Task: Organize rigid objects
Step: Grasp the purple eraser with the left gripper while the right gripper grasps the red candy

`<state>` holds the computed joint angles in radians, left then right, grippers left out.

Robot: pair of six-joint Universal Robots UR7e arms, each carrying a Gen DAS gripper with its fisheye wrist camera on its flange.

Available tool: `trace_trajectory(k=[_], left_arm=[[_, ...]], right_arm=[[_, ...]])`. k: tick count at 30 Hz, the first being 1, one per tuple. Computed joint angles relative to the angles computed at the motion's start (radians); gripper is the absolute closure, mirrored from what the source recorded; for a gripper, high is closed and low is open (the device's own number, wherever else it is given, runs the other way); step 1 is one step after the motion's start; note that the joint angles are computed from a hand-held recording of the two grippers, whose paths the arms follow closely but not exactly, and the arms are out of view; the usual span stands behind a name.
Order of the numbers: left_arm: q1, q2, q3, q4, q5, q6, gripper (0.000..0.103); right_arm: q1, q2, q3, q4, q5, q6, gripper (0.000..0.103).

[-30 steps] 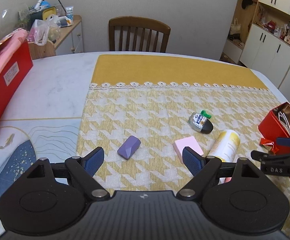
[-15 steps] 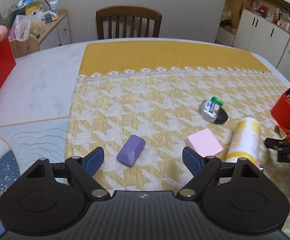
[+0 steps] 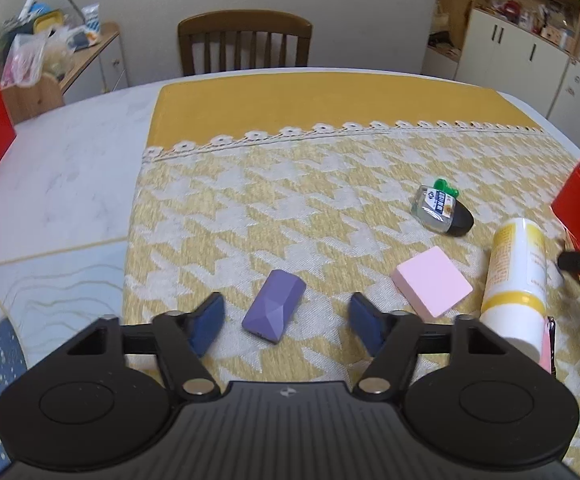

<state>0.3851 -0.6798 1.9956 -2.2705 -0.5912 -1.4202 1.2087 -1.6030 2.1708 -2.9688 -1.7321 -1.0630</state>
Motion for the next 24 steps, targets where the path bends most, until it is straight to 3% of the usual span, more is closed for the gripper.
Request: trace_trajectory(k=[6, 8, 10, 18, 24], left_arm=[[0.0, 0.009, -0.001, -0.029, 0.01, 0.061, 0.067], [-0.003, 0.013, -0.002, -0.034, 0.012, 0.073, 0.073], [-0.004, 0.014, -0.003, -0.034, 0.013, 0.071, 0.083], [-0.01, 0.009, -0.008, 0.007, 0.008, 0.02, 0.083], [-0.02, 0.003, -0.02, 0.039, -0.006, -0.001, 0.083]], right_arm=[[0.021, 0.028, -0.012, -0.006, -0.042, 0.067, 0.061], [0.023, 0.027, -0.011, -0.004, -0.04, 0.056, 0.074], [0.024, 0.028, -0.011, -0.007, -0.041, 0.053, 0.08], [0.03, -0.016, 0.005, 0.058, -0.029, -0.026, 0.084], [0.049, -0.085, 0.008, 0.205, -0.021, -0.055, 0.084]])
